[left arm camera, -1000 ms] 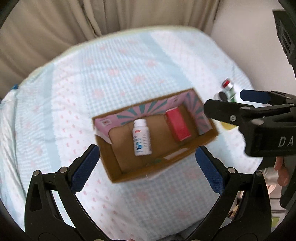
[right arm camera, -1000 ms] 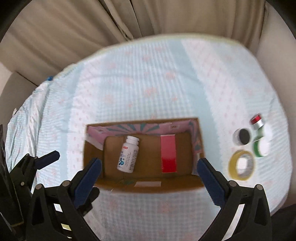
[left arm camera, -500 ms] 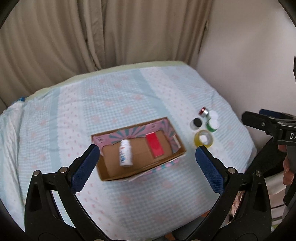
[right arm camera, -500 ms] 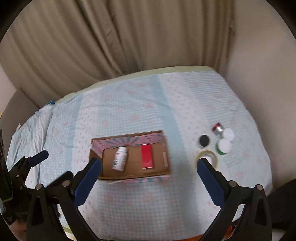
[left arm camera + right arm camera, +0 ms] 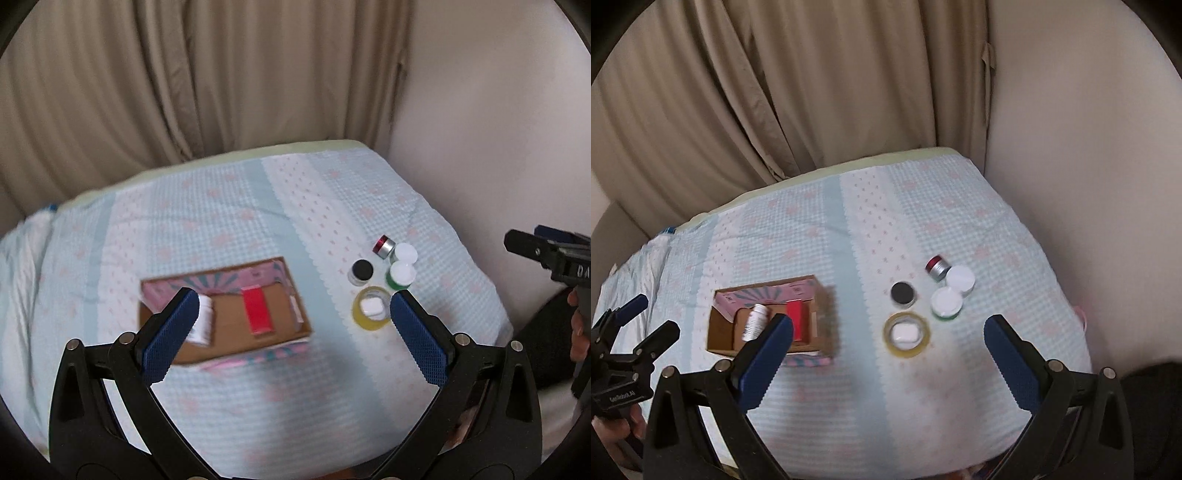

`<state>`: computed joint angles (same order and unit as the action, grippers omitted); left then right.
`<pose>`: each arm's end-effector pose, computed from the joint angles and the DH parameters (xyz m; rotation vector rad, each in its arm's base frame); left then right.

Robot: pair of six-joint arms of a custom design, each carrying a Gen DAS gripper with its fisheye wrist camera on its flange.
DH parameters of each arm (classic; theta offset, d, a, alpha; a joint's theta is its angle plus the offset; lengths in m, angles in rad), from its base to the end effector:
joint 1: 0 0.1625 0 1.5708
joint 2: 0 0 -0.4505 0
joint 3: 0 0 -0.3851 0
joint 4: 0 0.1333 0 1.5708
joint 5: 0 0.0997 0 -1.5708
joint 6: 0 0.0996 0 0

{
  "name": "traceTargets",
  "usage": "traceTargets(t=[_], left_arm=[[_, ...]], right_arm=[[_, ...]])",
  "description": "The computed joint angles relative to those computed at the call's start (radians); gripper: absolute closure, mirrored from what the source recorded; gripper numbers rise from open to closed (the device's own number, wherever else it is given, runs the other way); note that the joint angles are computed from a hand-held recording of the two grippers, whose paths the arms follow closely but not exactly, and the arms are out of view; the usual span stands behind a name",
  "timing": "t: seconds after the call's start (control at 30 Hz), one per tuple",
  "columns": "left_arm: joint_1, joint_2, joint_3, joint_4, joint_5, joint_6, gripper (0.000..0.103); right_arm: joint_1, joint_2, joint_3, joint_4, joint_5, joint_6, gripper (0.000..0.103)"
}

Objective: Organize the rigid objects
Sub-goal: 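Move both tools back toward the remaining items on the bed, then grasp the yellow tape roll with the left tool while the right tool grasps the white-lid green jar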

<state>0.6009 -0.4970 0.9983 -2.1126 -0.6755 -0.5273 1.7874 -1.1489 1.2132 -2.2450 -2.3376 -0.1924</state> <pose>-0.5701 -0.6466 0.1340 0.5013 2.3338 -0.8155 0.2113 -0.6616 0.5471 0.1802 -2.2989 0.7312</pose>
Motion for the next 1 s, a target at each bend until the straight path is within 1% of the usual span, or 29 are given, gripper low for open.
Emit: traceTargets(t=[0.07,0.17,0.27,0.33,0.43,0.63,0.7,0.77,0.83,0.93,1.0], left_arm=[[-0.011,0.049,-0.034,-0.002,0.018,-0.063,0.0],[-0.018,0.133,-0.12,0.045,0.028,-0.132,0.0],[-0.021,0.215,-0.197,0.069,0.033,-0.135,0.0],[-0.02,0.261,-0.231,0.05,0.019,-0.103,0.0],[-0.012,0.325,-0.253,-0.021,-0.009,-0.044,0.0],[0.042,0.462,-0.285,-0.157,-0.087,0.052,0.0],[0.063,0.509,-0.321,-0.163,-0.096,0.074,0.0],[0.085,0.564,-0.383,-0.134,-0.1,0.083,0.0],[0.105,0.601,-0.415,-0.145,-0.1,0.094,0.0],[0.132,0.656,-0.473,-0.149,-0.104,0.091,0.0],[0.146,0.704,-0.537,-0.146,-0.1,0.104,0.0]], right_arm=[[-0.035,-0.015,-0.005,-0.021,0.045,-0.093,0.0],[-0.091,-0.03,-0.019,-0.024,0.132,-0.214,0.0],[-0.141,-0.027,-0.038,-0.012,0.175,-0.302,0.0],[-0.172,-0.02,-0.05,-0.004,0.204,-0.326,0.0],[-0.221,-0.01,-0.051,-0.016,0.247,-0.359,0.0],[-0.319,0.03,-0.01,-0.114,0.289,-0.465,0.0],[-0.348,0.047,0.0,-0.146,0.299,-0.483,0.0],[-0.38,0.066,0.012,-0.179,0.315,-0.499,0.0],[-0.412,0.086,0.028,-0.22,0.346,-0.524,0.0],[-0.444,0.111,0.046,-0.271,0.374,-0.562,0.0],[-0.463,0.132,0.05,-0.299,0.383,-0.582,0.0]])
